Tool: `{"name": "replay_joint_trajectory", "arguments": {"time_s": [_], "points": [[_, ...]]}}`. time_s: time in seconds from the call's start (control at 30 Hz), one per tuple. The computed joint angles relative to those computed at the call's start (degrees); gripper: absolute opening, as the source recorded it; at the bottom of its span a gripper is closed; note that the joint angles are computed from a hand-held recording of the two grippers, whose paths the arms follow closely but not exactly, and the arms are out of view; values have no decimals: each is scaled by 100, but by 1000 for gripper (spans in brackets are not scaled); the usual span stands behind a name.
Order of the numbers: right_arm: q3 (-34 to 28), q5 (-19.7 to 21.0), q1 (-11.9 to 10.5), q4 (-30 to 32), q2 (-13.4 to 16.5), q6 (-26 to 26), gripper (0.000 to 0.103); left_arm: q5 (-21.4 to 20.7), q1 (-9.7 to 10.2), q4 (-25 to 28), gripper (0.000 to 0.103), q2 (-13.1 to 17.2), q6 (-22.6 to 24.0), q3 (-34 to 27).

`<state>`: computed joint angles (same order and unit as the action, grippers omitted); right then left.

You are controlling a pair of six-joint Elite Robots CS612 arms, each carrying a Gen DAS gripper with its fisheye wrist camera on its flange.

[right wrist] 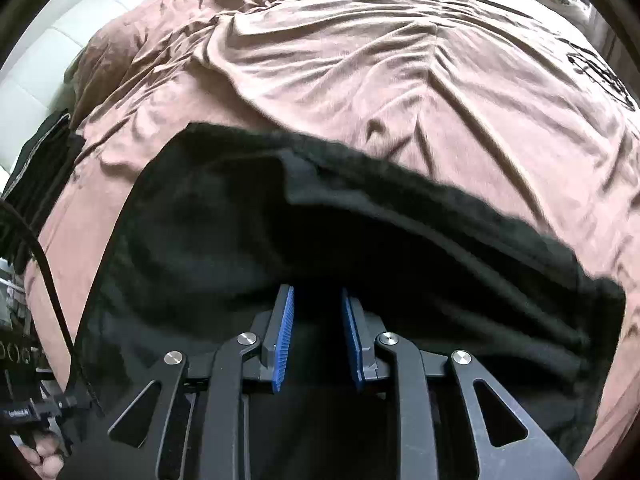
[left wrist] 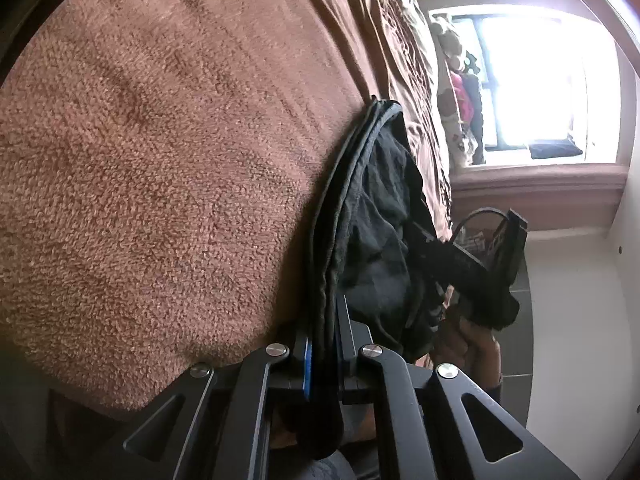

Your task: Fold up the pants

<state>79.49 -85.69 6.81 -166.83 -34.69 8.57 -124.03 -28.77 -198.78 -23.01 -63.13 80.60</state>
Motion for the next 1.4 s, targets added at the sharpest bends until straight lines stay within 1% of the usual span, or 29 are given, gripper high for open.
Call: {"name": "replay_joint_trajectory", "arguments": {"time_s": [0.13, 0.2, 0.27, 0.43, 0.47, 0.5, 0.57, 0.6, 0.73, 0.97, 1.13, 1.2, 1.3, 1.33, 1.4], "points": [[-243, -46, -26, 80, 115, 35, 22, 20, -5, -6, 8, -6, -144, 13], [-385, 45, -62, 168, 183, 123, 22, 50, -7, -46, 8, -2, -262, 18], [-513, 51, -80, 227, 243, 94, 22, 50, -5, -120, 8, 11, -401, 20], [-795, -3, -99, 364, 369, 44, 22, 102, -12, -95, 8, -40, -348, 102], [-861, -54, -94, 366, 398, -35, 22, 111, -14, -86, 8, -46, -339, 108], [-926, -182, -72, 522, 395, -110, 22, 119, -15, -82, 8, -49, -332, 114], [-1008, -427, -44, 550, 411, -218, 22, 127, -18, -59, 8, -61, -295, 123], [-1002, -421, -52, 548, 390, -214, 22, 121, -18, -30, 8, -65, -267, 119], [-602, -79, -112, 123, 142, -228, 22, 103, -17, 117, 9, -85, -153, 91], [387, 113, -182, -523, -386, -354, 22, 85, -17, 199, 9, -99, -79, 79], [891, 265, -233, -794, -668, -348, 22, 117, -37, 274, 9, -112, 19, 57], [1060, 347, -243, -888, -749, -332, 22, 101, -36, 295, 9, -103, 8, 35], [1239, 556, -235, -975, -788, -361, 22, 109, -44, 351, 9, -107, 45, 19], [1290, 615, -233, -1019, -788, -376, 22, 116, -47, 365, 12, -108, 54, 15], [1405, 748, -206, -1103, -783, -380, 22, 98, -46, 341, 13, -101, 56, 10]]}}
